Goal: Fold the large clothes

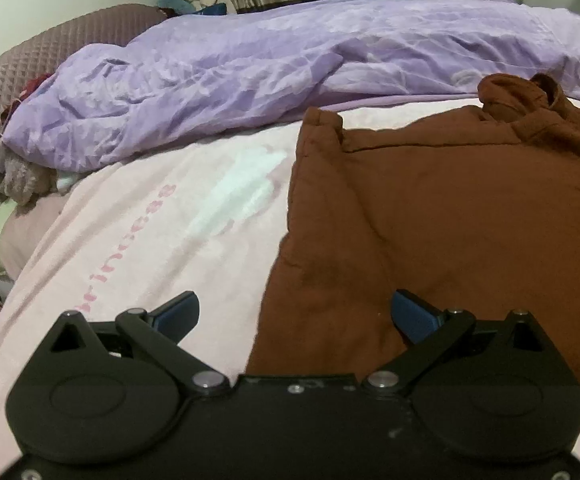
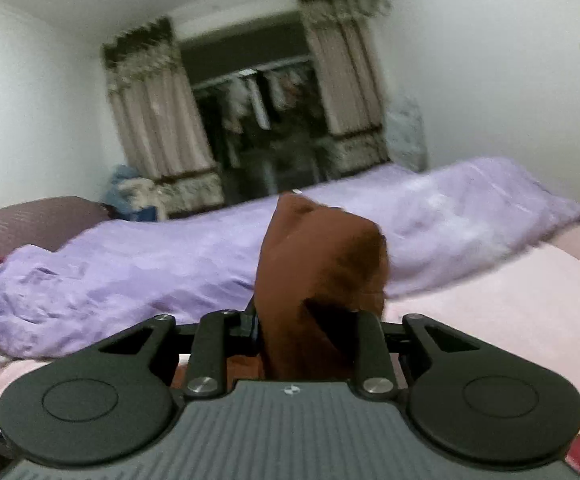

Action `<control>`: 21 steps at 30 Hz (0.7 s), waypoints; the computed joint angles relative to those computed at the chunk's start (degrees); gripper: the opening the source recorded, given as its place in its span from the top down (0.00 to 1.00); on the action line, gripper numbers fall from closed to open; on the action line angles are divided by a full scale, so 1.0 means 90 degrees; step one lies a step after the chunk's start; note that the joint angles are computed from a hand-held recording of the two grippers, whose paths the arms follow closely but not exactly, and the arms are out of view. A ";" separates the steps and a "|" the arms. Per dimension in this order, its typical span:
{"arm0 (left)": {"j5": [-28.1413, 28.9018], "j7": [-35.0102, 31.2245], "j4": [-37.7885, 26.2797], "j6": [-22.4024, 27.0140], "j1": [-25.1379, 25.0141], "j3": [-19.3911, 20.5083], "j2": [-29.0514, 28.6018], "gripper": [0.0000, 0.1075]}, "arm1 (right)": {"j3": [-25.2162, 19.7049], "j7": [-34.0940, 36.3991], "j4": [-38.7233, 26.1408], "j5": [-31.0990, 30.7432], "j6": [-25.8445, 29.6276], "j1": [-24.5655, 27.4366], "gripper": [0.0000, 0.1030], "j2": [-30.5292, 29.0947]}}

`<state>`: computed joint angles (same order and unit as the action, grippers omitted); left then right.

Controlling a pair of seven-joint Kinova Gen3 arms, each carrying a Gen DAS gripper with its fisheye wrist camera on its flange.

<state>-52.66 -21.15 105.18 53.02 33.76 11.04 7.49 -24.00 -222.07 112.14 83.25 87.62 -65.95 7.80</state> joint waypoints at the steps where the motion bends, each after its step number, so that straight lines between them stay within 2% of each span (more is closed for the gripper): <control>1: -0.0045 0.0040 0.0010 0.0036 0.0021 0.0003 -0.0023 0.04 | 0.0022 0.0060 -0.0149 0.0193 -0.0162 0.0029 0.79 0.0079; 5: -0.0073 -0.0002 0.0013 0.0122 -0.0004 0.0035 -0.0087 0.04 | 0.0114 0.0606 -0.0890 0.0691 -0.0791 0.0021 0.83 0.0495; 8: -0.0151 0.0083 0.0048 0.0143 -0.0010 0.0058 -0.0160 0.04 | 0.0386 0.0611 -0.1215 0.1129 -0.0909 -0.0325 0.83 0.0752; 10: -0.0131 0.0112 0.0093 0.0118 -0.0064 0.0072 -0.0243 0.04 | 0.0568 0.0757 -0.1463 0.1265 -0.1227 -0.0430 0.83 0.0934; 13: -0.0010 0.0104 0.0202 0.0088 -0.0197 0.0077 -0.0317 0.04 | 0.0875 0.0935 -0.1769 0.0933 -0.1900 -0.0474 0.83 0.1228; 17: 0.0300 0.0032 0.0450 -0.0228 -0.0485 0.0008 -0.0437 0.04 | 0.0498 0.0772 -0.1898 0.0550 -0.2936 0.0219 0.83 0.1630; 19: 0.0468 0.0022 0.0568 -0.0494 -0.0664 -0.0016 -0.0485 0.04 | 0.0440 0.0650 -0.1926 0.0331 -0.3454 0.0442 0.84 0.1849; 21: 0.0398 0.0112 0.0619 -0.0497 -0.0615 -0.0047 -0.0339 0.04 | 0.0595 0.0236 -0.1775 0.0269 -0.3869 0.0410 0.84 0.1956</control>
